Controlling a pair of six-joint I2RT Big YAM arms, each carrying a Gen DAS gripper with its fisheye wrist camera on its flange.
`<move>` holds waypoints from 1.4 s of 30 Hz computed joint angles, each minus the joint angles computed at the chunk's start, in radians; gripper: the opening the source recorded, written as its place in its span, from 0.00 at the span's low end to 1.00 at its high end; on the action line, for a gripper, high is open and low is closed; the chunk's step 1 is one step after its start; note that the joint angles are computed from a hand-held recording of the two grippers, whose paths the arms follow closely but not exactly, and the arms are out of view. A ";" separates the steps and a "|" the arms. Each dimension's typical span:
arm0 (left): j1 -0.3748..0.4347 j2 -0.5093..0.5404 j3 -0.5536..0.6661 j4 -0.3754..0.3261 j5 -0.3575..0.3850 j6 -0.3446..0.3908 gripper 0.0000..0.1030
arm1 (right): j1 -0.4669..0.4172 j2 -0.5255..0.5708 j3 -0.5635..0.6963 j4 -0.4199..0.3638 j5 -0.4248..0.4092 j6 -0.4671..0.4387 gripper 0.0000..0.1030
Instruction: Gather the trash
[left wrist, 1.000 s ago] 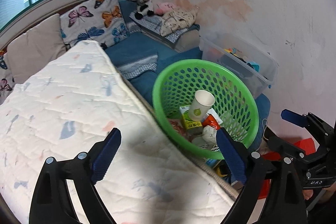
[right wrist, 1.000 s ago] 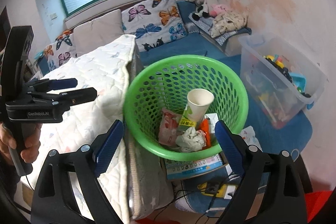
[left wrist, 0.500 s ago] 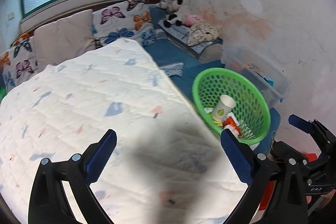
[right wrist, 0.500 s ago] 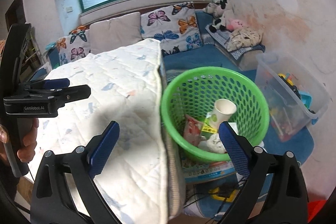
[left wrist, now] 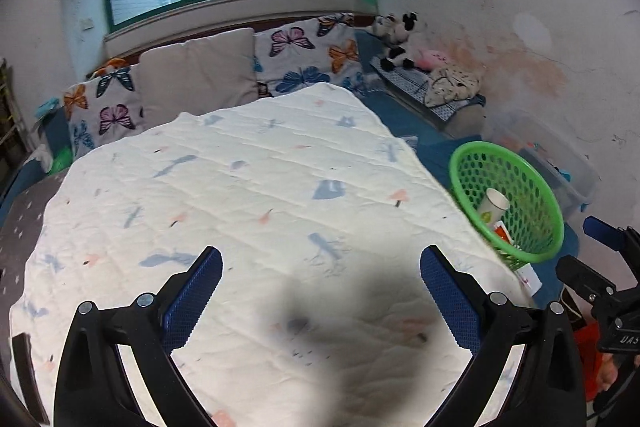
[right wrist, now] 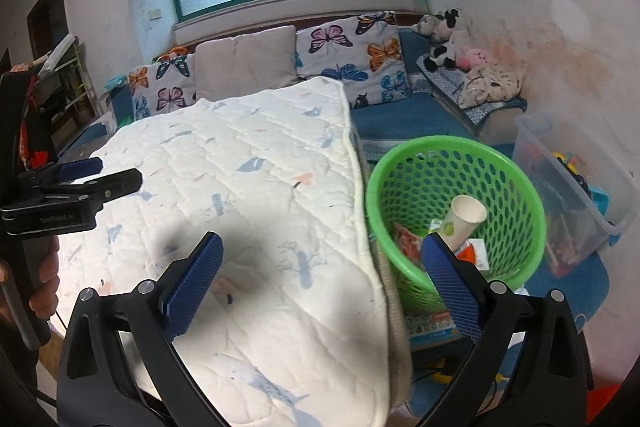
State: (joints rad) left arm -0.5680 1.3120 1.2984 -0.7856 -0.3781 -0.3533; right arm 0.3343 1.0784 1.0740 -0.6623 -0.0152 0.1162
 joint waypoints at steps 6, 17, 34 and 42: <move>0.008 -0.071 -0.073 0.000 -0.023 -0.017 0.93 | 0.047 -0.002 -0.011 0.015 0.029 0.019 0.96; 0.024 -0.163 -0.170 -0.012 -0.037 -0.073 0.93 | 0.115 0.002 -0.020 0.028 0.055 0.019 0.96; 0.017 -0.234 -0.225 -0.022 -0.094 -0.095 0.93 | 0.140 0.013 -0.012 0.030 0.076 0.016 0.96; 0.014 -0.239 -0.224 -0.032 -0.115 -0.106 0.93 | 0.144 0.010 -0.011 0.032 0.078 0.012 0.96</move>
